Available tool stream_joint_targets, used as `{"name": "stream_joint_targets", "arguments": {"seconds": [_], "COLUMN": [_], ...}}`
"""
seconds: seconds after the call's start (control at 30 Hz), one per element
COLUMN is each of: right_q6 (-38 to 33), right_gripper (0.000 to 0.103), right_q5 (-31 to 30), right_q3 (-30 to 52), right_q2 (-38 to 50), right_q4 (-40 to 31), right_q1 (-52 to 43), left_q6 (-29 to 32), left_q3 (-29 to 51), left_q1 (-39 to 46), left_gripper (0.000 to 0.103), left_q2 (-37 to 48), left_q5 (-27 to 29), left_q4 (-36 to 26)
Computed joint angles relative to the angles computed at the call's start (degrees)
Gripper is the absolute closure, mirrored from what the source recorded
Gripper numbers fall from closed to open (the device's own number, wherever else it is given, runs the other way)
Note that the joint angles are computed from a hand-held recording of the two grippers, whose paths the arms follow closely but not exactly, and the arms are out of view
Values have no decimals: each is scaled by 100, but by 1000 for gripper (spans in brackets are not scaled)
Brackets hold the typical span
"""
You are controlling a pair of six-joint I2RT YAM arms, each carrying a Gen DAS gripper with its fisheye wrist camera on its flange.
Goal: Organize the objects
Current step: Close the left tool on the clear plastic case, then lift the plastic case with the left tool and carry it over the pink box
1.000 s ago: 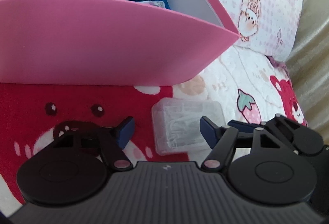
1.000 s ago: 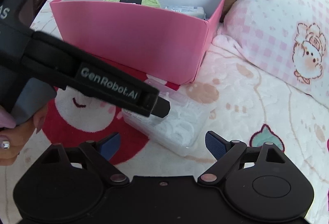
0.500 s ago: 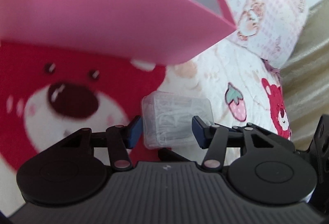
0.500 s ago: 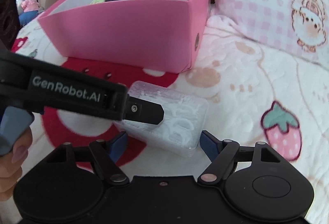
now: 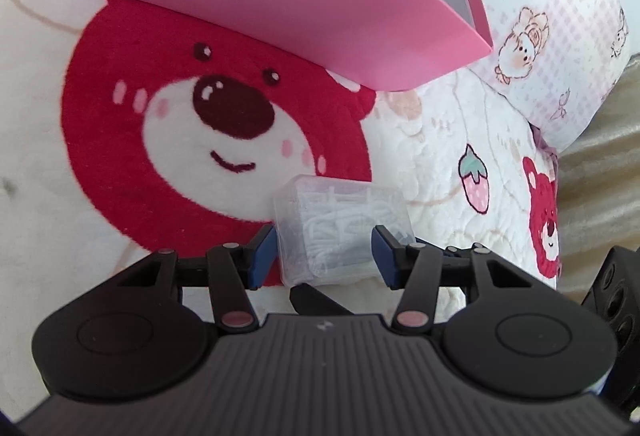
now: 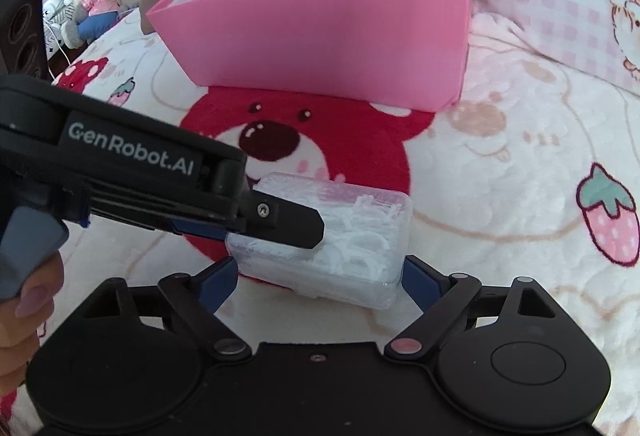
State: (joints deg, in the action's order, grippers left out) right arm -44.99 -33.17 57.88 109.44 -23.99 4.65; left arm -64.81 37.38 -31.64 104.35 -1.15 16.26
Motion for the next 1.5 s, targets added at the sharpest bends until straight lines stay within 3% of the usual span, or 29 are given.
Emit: {"name": "stream_joint_targets", "arguments": {"seconds": [0.17,0.37,0.57,1.07,1.27,1.5], "right_q6": [42,-35,-10,-245,-250,-239], "right_gripper": [9,9,8,10,10,10], "right_q5": [73,127,-11,-247,-109,-253], "right_q3": [-201,-465,-475,-1195,-1231,-1499], "right_q2": [-25,-60,14,-964,-1378,-2157], "right_q4": [219,575,662,459,-21,-296], "right_q1": [90,106,39,-83,251,431], "left_q6": [-13,-194,-237,-548,-441,-808], "left_q3": [-106,-550,-565,-811,-892,-1234], "left_q1": [7,523,141,-442,-603,-835], "left_gripper": [53,54,54,53,53,51], "left_q2": [-15,382,356,-769,-1647,-2851], "left_q5": [-13,712,143,-464,-628,-983], "left_q4": [55,1206,1228,169,-877,-1662]}}
